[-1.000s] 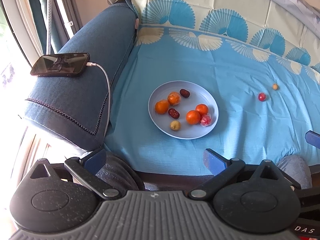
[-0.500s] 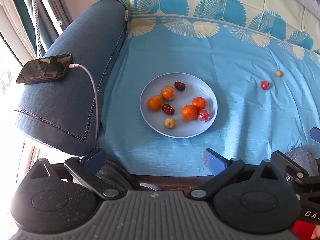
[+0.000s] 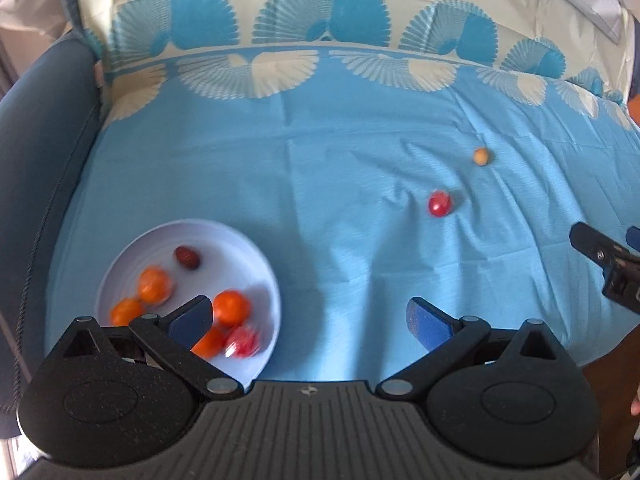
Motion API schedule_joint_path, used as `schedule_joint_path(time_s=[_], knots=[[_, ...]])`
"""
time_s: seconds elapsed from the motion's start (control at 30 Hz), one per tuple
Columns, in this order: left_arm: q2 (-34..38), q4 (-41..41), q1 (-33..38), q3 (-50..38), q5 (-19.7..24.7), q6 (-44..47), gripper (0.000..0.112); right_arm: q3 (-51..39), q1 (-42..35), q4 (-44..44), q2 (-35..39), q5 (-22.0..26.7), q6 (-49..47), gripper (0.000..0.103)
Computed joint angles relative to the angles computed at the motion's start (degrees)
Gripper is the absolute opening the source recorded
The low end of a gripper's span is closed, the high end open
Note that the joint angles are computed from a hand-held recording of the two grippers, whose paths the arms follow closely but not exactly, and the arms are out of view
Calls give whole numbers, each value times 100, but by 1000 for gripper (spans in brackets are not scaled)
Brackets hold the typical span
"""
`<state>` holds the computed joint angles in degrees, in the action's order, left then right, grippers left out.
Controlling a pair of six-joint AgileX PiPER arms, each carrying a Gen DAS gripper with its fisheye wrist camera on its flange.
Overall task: Organize fruits
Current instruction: 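Grasp the wrapped red fruit with the left tool while the right tool grasps a small tan fruit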
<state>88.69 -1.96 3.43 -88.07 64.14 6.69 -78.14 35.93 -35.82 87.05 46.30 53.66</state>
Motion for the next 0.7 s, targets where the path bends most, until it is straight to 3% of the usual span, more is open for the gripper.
schedule_joint_path(time_s=[0.07,0.2,0.3,0.5,0.57,0.6,0.63,0.67,0.7], knots=[[551,-80,-347,-194,-391,87,103,30,-599,32,331,-581,-209,102],[1952,-51,-920,-1113,-713,233,103,-505,-1682,1010,1492,-1609,-1436,102],[2842,-120,-1126,-1914,-685,435,103,-1289,-2105,2120,2446,-1897,-2885,102],[4094,-46,-1313,-3283,-375,517,102,-2724,-2220,2958,3879,-1894,-4263,102],[4179,-155,-1306,-3324,-468,648,93,-3107,-2191,2902,4218,-1805,-4286,102],[4154,-247,-1296,-3264,-551,742,79,-3243,-2197,3025,4347,-1757,-4429,100],[4020,-327,-1282,-3030,-809,840,57,-3150,-2189,2963,4362,-1924,-4471,93],[3966,-476,-1255,-2984,-852,1006,43,-2894,-2178,2973,4262,-2258,-4594,66],[4007,-636,-1221,-3120,-699,1109,31,-2798,-2179,3212,4211,-2362,-4881,45]])
